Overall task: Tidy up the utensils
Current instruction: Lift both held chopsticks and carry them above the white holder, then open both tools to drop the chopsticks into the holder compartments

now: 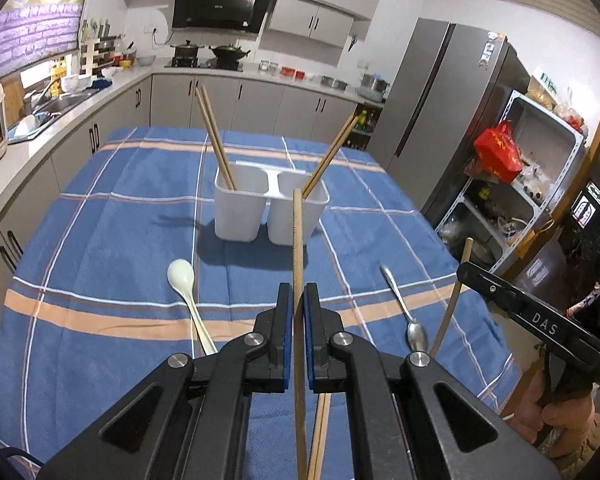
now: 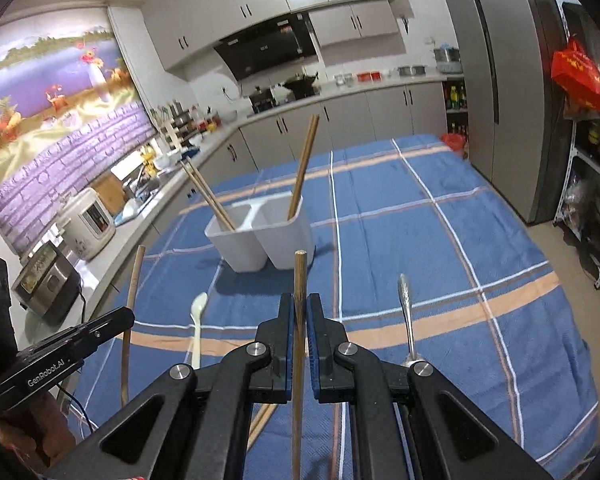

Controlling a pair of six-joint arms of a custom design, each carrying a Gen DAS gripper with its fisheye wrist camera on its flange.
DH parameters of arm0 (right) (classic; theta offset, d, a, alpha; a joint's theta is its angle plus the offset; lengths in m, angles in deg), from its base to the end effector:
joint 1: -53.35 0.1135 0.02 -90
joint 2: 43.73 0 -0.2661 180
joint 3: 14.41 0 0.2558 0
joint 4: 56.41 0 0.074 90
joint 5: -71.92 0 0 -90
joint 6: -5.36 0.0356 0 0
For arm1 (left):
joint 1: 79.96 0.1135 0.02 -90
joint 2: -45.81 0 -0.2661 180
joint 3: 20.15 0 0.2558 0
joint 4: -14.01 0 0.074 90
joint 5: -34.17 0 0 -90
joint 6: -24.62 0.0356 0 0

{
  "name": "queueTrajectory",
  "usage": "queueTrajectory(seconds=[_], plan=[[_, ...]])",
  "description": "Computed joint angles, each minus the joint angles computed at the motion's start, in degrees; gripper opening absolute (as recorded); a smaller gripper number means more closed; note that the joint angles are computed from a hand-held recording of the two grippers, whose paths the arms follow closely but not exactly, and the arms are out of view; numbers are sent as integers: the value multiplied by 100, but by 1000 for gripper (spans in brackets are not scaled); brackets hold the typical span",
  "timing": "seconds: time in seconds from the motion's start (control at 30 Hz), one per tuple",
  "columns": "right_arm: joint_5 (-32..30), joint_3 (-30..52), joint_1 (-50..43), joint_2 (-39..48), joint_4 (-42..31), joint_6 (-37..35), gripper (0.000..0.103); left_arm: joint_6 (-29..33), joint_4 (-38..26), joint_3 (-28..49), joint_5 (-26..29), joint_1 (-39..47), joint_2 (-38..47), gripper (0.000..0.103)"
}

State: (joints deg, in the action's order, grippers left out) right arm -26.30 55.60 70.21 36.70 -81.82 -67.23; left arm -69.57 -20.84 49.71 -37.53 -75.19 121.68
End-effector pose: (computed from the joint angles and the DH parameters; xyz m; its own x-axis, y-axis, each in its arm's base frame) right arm 0.3008 0.0965 0.2657 -0.6536 0.1113 -0.7486 -0.2121 0.9225 0.3224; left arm 0.2909 0.0131 0.2742 -0.6617 -0.1248 -0.7393 0.1096 0.9593 -0.2601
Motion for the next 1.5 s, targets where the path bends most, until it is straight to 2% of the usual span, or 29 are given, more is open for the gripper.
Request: queueTrajectory(seconds=[0.33, 0.53, 0.63, 0.83, 1.03, 1.23, 1.33, 1.5], plan=[[340, 408, 227, -140, -25, -100, 6, -86, 319, 399, -17, 218, -144, 5], [350, 947, 227, 183, -71, -150, 6, -150, 599, 1137, -91, 332, 413, 5], [311, 1423, 170, 437, -171, -176, 6, -202, 683, 1739, -130, 364, 916, 5], [164, 2480, 15, 956, -358, -129, 6, -386, 670, 3374, -93, 427, 2224, 5], [159, 4053, -55, 1969, -697, -29, 6, -489, 387, 5319, -180, 307, 3722, 5], [438, 5384, -34, 2968, -1051, 14, 6, -498, -54, 7278, -402, 112, 5250, 5], [562, 6039, -24, 3511, -1294, 11, 6, -397, -201, 7993, -581, 29, 5865, 5], [624, 6725, -44, 4115, -1630, 71, 6, -366, -835, 9755, -668, -38, 7059, 5]])
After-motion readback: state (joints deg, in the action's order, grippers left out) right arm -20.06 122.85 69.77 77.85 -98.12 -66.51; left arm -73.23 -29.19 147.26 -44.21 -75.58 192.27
